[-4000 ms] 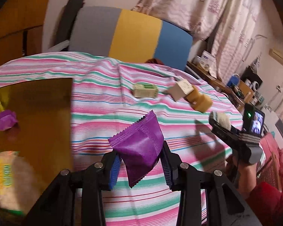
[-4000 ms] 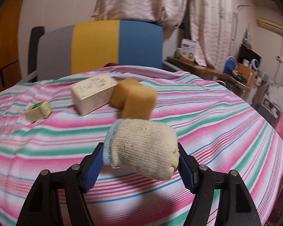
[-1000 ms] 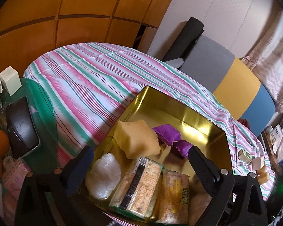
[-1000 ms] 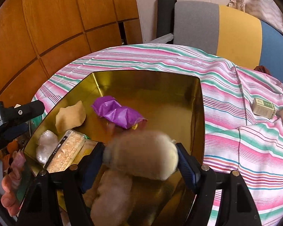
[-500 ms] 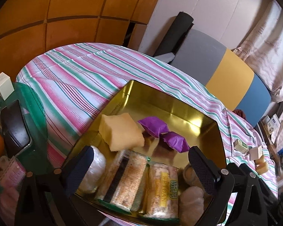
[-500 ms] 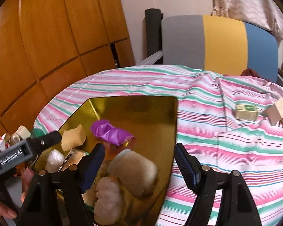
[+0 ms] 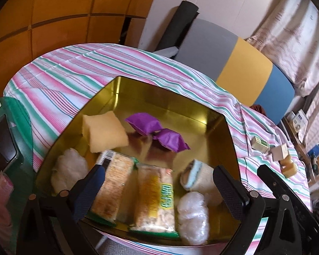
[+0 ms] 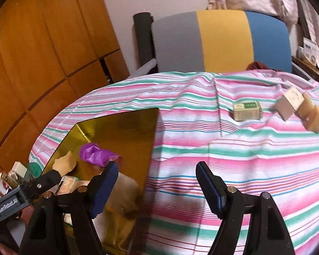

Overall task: Organize objects
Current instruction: 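Lower the cream knit bundle into the gold tray and open the right gripper, then move the right gripper to the yellow sponge on the cloth and grasp it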

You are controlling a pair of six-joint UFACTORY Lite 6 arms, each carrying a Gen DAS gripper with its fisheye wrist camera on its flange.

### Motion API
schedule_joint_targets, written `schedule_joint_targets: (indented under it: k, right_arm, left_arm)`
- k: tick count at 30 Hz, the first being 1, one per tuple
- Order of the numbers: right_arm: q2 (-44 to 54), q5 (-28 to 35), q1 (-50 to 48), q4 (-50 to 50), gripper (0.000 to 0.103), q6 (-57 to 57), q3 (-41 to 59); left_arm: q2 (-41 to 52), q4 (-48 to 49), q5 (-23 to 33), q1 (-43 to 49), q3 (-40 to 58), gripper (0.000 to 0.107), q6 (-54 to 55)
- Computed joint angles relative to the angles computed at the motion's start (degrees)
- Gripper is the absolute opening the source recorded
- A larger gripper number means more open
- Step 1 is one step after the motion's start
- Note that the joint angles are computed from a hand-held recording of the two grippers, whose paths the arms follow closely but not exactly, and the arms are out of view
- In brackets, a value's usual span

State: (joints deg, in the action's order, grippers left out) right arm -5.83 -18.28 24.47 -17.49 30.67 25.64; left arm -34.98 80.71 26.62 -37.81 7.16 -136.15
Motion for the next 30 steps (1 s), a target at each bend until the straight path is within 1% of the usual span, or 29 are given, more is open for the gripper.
schedule_joint_targets:
  k: [3,6,8,13,17,20,25,30]
  right_arm:
    - [0.08,-0.43,-3.05,-2.77,0.077,1.27,-1.19]
    - [0.58,-0.93,-6.14,-1.73,0.077,-1.62,-2.71]
    - [0.78,-1.64,-9.26,-4.15,0.077,-0.97,-3.92]
    - [1.78,-5.31,-21.54,-10.13,0.077,-1.84,-7.36]
    - [3.99,-9.36,-35.23,-19.94,0.077,0.74,-7.28]
    - [8.98,-10.38,-44.59,-26.26,0.077,2.54,-2.18]
    - [20.44,-8.26,-55.80,-36.16,0.077,11.49,13.66]
    - [31.45,-2.64,-58.84,-46.74,0.077,28.29,34.47]
  left_arm:
    - [2.99,0.96,1.40,-3.51,1.61,0.102,-2.10]
    - [7.16,2.24,2.35,-7.49,4.05,0.102,-4.14]
    - [9.93,3.21,2.66,-9.80,5.82,0.102,-5.18]
    - [15.35,4.01,3.48,-14.82,10.35,0.102,-5.19]
    - [20.80,5.66,3.02,-17.67,15.18,0.102,-5.83]
    - [25.46,7.07,1.90,-18.77,19.48,0.102,-5.81]
    - [31.16,7.09,0.67,-21.06,24.69,0.102,-5.06]
    - [36.88,5.59,-0.40,-21.85,29.78,0.102,-2.55]
